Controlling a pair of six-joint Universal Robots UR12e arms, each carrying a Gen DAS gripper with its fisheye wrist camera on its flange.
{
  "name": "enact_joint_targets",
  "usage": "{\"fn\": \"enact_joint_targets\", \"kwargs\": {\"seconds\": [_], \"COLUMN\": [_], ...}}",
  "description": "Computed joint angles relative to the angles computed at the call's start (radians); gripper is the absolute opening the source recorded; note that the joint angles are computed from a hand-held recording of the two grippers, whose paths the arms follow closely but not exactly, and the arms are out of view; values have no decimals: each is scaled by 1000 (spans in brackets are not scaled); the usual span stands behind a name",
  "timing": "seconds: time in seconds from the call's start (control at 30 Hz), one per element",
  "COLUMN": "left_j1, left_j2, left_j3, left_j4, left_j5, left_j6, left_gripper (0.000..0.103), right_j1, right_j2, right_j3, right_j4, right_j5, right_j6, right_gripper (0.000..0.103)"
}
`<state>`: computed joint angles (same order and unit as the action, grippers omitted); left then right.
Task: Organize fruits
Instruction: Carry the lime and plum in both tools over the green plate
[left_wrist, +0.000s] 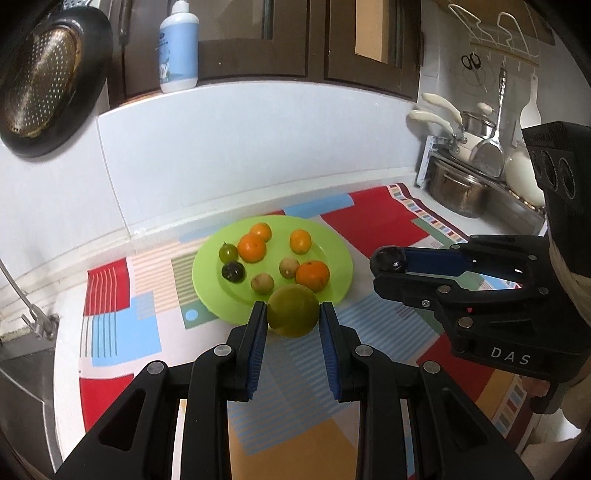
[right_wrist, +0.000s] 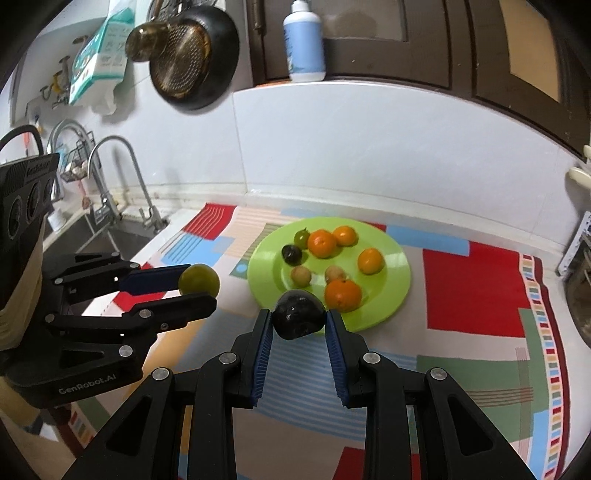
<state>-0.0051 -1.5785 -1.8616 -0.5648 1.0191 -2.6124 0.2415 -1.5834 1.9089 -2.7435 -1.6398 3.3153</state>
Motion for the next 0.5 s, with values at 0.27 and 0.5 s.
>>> {"fn": "enact_joint_targets", "kwargs": {"seconds": [0.27, 0.5], "left_j1": [-15, -30], "left_j2": [-34, -73], "left_j3": [34, 73], "left_j4": [24, 47], "left_j5": [16, 29], "left_j6": [-30, -67], "left_gripper": [29, 29], "right_j1": [-14, -25], "right_j2": [13, 37], "right_j3": [-11, -35], "right_j4": [-25, -42], "right_j5": [-20, -27], "right_j6": [23, 17], "right_gripper": [30, 30]}}
